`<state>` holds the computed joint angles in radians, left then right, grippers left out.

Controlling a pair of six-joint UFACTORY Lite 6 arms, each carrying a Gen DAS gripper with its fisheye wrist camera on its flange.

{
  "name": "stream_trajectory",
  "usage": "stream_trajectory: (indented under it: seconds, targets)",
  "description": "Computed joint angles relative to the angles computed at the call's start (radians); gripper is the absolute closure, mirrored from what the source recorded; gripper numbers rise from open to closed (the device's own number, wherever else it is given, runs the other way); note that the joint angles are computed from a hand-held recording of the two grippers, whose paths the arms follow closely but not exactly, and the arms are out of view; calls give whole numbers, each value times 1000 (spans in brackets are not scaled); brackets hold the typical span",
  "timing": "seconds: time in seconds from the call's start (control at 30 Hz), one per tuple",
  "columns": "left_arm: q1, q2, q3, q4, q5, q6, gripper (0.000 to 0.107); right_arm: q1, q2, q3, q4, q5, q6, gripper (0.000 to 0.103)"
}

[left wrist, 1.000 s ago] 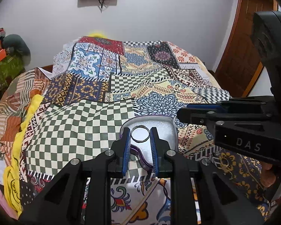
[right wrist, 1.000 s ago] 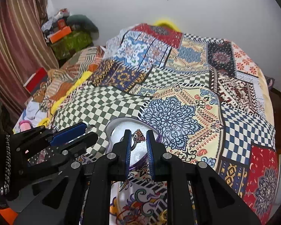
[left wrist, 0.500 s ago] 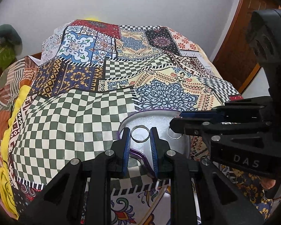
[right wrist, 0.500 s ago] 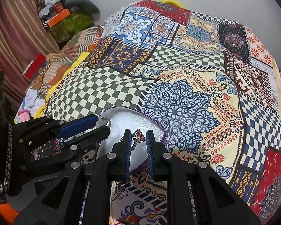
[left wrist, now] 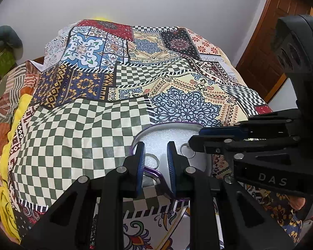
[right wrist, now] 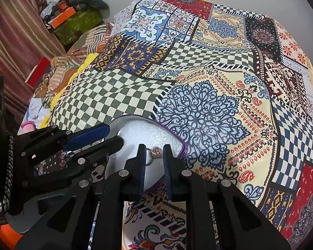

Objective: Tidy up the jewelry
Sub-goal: 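Carry both rings over the heart tin and open both grippers to drop them, then withdraw both grippers from the tin back toward the remaining jewelry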

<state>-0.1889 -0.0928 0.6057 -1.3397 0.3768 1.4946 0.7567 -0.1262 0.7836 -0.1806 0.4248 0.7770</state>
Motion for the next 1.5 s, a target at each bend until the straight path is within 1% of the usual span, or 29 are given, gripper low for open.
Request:
stream_trajectory:
  seconds: [0.17,0.3,0.37,0.43,0.5,0.57,0.63,0.73,0.93,1.23,1.3,1.4,1.5]
  targets:
    - [35,-80,-27,66,20,-77,87,36,-51,-9,-90,39,108,83]
    - [64,-184,-53,188,45,-190,86,75,-114,-22,-149,79,193,82]
    - [80,-247,-74,247,61,-241,83,107,-138,-23,-198,109,257,81]
    - [95,-316,-97,308,81,-297,80,146,-166,-24,-252,145,327,77]
    - [104,-372,-114,358,95,-351,78,204,-199,-26,-323,195,421,64]
    - [117,-444,-136,422,125,-410,77,268,-224,-25,-401,250,522,59]
    - [124,-508,-155,473,149,-459,74,343,-243,-14,-463,324,605,59]
    - [143,-618,-185,546,200,-530,69,424,-262,-4,-514,402,690,59]
    - [204,-796,-225,626,339,-611,69,579,-303,-1,-567,530,831,58]
    - [260,-1016,-308,685,508,-683,69,852,-347,-38,-599,768,1045,58]
    - [243,-1075,-335,715,536,-727,69,900,-365,-56,-588,811,1081,58]
    - [184,-1146,-372,764,552,-812,69,969,-388,-84,-570,861,1146,58]
    - [2,-1202,-405,882,506,-1014,69,1030,-394,-110,-549,897,1205,58]
